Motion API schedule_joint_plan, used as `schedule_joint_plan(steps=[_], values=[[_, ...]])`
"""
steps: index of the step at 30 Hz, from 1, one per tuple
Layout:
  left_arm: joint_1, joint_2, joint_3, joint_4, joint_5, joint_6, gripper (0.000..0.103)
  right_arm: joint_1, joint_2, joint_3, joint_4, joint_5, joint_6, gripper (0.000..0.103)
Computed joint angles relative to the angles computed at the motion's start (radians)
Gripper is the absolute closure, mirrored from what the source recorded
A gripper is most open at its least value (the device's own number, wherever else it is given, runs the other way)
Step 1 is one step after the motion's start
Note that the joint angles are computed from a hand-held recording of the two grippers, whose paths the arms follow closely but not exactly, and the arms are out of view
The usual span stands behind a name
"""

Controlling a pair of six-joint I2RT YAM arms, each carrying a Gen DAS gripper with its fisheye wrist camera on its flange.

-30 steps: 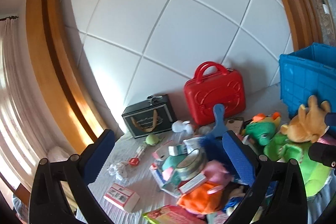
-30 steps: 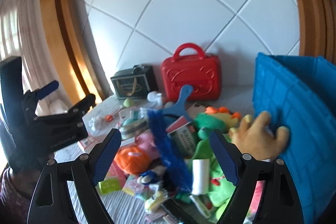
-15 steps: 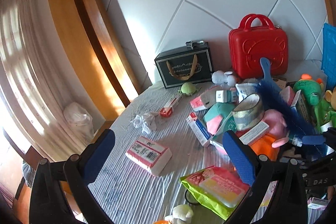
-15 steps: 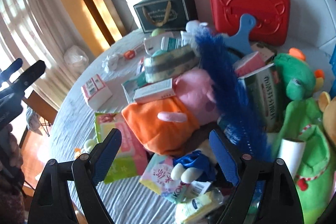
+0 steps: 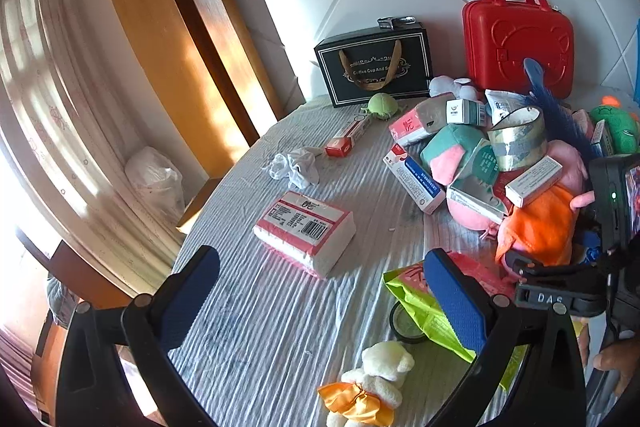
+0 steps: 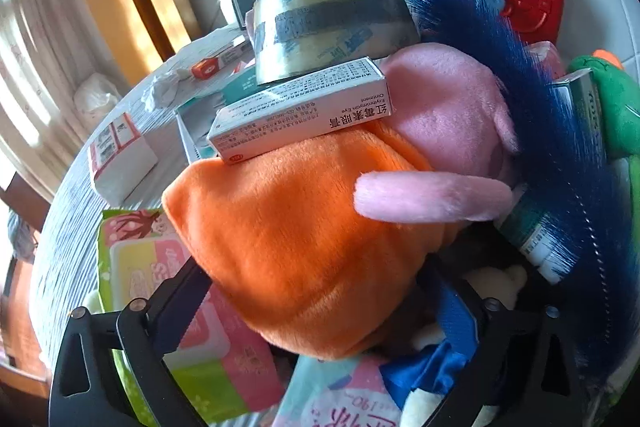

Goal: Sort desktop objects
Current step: 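Grasp the green wipes pack with the left gripper while the right reaches toward the orange plush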

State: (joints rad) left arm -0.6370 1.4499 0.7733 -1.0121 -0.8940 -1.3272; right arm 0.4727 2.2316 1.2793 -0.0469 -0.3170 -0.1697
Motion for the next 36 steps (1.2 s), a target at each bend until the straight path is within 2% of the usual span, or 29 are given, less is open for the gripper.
schedule_joint_plan(steps=[4, 7, 8, 12, 15, 20, 23, 25, 27, 31, 32, 36], values=[[0.001, 0.000, -0.051, 0.101, 0.050, 0.028, 0.000, -0.001, 0.051, 0.044, 0.044, -0.002, 0.098, 0.000], [-0.003, 0.050, -0.065, 0.217, 0.110, 0.060, 0.000, 0.006, 0.040, 0.049, 0.020, 0.019, 0.034, 0.023], [-0.007, 0.067, -0.067, 0.261, 0.132, 0.070, 0.000, -0.002, 0.021, 0.045, -0.003, 0.001, 0.006, 0.027], [-0.018, 0.125, -0.089, 0.430, 0.240, 0.071, 0.000, -0.056, -0.014, 0.058, -0.062, -0.056, -0.063, 0.030], [-0.039, 0.189, -0.094, 0.514, 0.274, 0.027, 0.000, -0.089, -0.013, 0.106, -0.131, -0.098, -0.087, 0.030], [0.014, 0.288, -0.124, 0.733, 0.361, -0.018, 0.000, -0.095, -0.027, 0.097, -0.140, -0.118, -0.118, 0.029], [0.057, 0.356, -0.126, 0.824, 0.388, -0.039, 0.000, -0.093, -0.027, 0.086, -0.136, -0.112, -0.138, 0.029], [0.081, 0.383, -0.136, 0.876, 0.373, -0.044, 0.000, -0.095, -0.028, 0.086, -0.141, -0.116, -0.147, 0.029], [0.115, 0.396, -0.147, 0.934, 0.384, 0.007, 0.012, -0.090, -0.020, 0.094, -0.146, -0.109, -0.154, 0.029], [0.147, 0.363, -0.169, 0.987, 0.384, 0.097, 0.050, -0.087, 0.026, 0.140, -0.180, -0.113, -0.153, 0.029], [0.139, 0.342, -0.171, 0.973, 0.375, 0.108, 0.056, -0.087, 0.035, 0.150, -0.186, -0.116, -0.149, 0.029], [0.083, 0.259, -0.164, 0.896, 0.347, 0.162, 0.068, -0.106, 0.006, 0.136, -0.200, -0.164, -0.131, 0.030]])
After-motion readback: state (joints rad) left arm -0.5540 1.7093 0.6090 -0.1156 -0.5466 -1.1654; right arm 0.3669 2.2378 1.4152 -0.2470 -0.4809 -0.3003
